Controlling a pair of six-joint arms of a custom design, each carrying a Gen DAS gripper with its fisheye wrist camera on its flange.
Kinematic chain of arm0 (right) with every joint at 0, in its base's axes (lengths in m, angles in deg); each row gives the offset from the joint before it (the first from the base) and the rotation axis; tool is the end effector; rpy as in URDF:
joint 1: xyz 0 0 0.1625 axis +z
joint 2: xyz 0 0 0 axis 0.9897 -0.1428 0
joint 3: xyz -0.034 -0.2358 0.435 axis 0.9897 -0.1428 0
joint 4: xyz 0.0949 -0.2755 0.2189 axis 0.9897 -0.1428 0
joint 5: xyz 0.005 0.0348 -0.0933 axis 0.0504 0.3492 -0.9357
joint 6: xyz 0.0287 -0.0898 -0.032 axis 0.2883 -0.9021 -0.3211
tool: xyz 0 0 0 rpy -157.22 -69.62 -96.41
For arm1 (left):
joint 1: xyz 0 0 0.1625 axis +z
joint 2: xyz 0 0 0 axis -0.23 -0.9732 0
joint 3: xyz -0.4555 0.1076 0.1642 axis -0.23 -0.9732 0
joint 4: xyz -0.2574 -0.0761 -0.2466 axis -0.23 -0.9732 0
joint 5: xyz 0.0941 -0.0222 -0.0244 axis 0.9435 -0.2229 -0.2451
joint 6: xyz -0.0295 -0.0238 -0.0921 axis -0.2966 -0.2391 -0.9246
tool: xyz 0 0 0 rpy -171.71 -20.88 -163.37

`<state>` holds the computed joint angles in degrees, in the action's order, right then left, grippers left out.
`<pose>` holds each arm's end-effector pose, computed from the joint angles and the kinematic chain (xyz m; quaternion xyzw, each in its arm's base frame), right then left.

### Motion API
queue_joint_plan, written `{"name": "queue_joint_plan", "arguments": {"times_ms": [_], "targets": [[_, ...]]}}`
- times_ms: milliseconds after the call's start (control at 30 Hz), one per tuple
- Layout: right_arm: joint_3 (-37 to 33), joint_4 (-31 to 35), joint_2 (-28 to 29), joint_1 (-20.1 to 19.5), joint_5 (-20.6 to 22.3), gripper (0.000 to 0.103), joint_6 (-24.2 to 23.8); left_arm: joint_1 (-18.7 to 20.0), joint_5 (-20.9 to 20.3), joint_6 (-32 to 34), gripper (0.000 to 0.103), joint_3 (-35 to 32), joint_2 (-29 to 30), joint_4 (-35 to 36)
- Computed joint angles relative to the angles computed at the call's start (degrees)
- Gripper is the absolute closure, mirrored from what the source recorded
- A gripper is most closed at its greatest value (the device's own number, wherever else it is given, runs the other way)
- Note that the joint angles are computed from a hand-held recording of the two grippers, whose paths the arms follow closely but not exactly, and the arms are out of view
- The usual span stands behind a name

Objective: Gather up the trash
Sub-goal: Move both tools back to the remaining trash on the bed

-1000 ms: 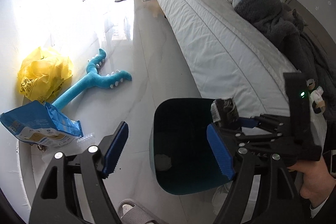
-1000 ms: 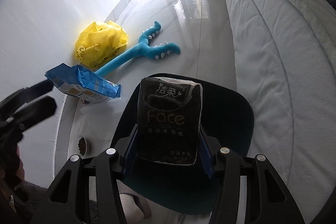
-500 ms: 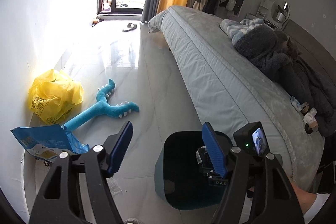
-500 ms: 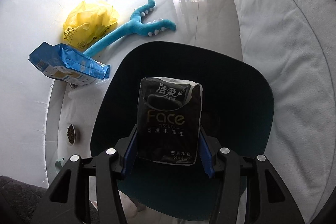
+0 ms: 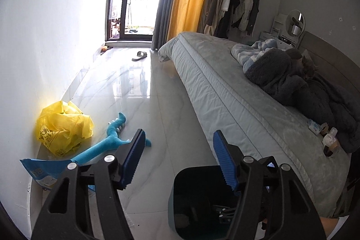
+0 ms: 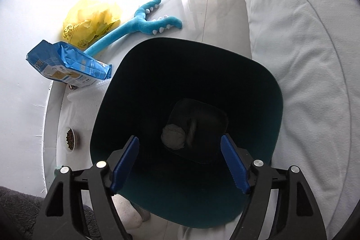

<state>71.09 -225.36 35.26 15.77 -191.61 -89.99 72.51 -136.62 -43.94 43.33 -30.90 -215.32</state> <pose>0.1652 -0.6773 0.0048 0.0457 -0.9475 0.0876 0.3041 -0.1683 -0.6277 0.2414 0.3078 0.8742 -0.3334 0.1729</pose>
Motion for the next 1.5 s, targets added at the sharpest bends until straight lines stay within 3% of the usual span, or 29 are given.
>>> {"name": "queue_joint_plan", "arguments": {"times_ms": [233, 367, 533, 867, 1500], "targets": [[2.8, -3.4, -3.2, 0.6, 2.0, 0.023, -1.6, -2.2, 0.2, 1.2, 0.038, -0.3, 1.3, -2.4], [5.0, -6.6, -5.5, 1.5, 2.9, 0.023, -3.4, -3.5, 0.5, 1.1, 0.032, -0.5, 2.1, -2.5], [8.8, -13.4, -8.7, 2.5, 5.2, 0.020, -8.1, -4.7, 0.5, -0.9, 0.027, -0.8, 3.2, -1.8], [14.8, -24.5, -14.2, 2.5, 4.6, 0.019, -16.7, -6.6, 0.1, -3.4, 0.017, -2.0, 5.7, -1.3], [24.3, -38.5, -23.3, 0.3, 3.1, 0.019, -19.7, -9.2, -1.4, -5.9, 0.015, -3.2, 10.5, 0.9]]}}
